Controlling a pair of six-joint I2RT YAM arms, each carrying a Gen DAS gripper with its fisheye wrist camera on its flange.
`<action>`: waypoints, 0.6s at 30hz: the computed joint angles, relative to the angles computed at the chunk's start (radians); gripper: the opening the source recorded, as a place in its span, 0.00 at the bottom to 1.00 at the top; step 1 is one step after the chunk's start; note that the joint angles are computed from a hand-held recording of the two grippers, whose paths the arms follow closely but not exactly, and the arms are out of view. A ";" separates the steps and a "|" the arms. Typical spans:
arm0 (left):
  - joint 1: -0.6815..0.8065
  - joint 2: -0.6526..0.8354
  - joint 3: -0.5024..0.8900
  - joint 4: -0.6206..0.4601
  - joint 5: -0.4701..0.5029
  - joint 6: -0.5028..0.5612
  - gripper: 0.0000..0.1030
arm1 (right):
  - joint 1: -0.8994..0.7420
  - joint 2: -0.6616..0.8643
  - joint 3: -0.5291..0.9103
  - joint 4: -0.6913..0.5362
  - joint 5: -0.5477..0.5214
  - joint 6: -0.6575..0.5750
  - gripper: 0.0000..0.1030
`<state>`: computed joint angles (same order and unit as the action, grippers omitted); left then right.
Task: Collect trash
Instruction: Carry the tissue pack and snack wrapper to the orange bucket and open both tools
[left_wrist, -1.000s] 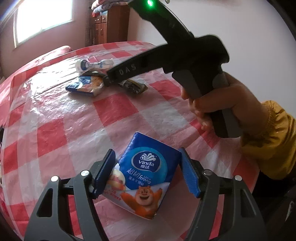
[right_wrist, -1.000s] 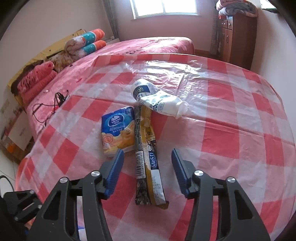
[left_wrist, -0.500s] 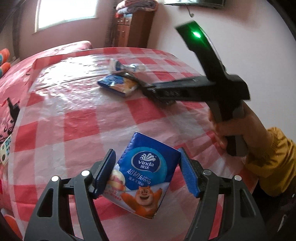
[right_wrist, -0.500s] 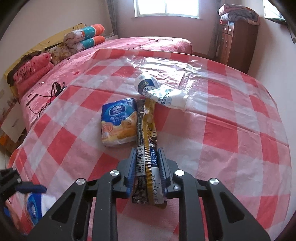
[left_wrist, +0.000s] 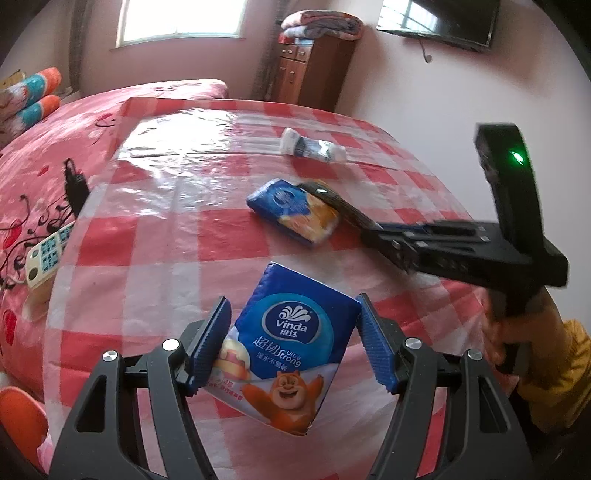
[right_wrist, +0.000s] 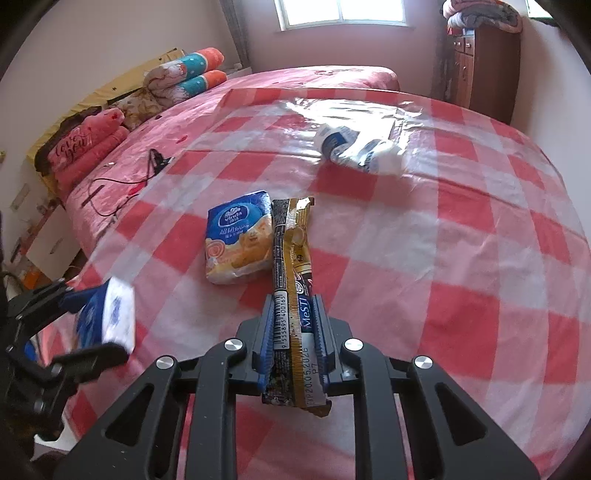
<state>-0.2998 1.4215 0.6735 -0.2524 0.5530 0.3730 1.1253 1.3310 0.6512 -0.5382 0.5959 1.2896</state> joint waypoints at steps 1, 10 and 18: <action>0.011 0.001 0.001 0.000 0.005 -0.005 0.67 | 0.017 0.003 0.009 -0.009 0.008 0.015 0.20; 0.114 -0.021 -0.009 -0.009 0.053 -0.007 0.67 | 0.128 0.031 0.099 -0.070 0.069 0.097 0.19; 0.247 -0.047 0.000 -0.047 0.099 0.014 0.67 | 0.145 0.091 0.188 0.010 0.040 0.015 0.19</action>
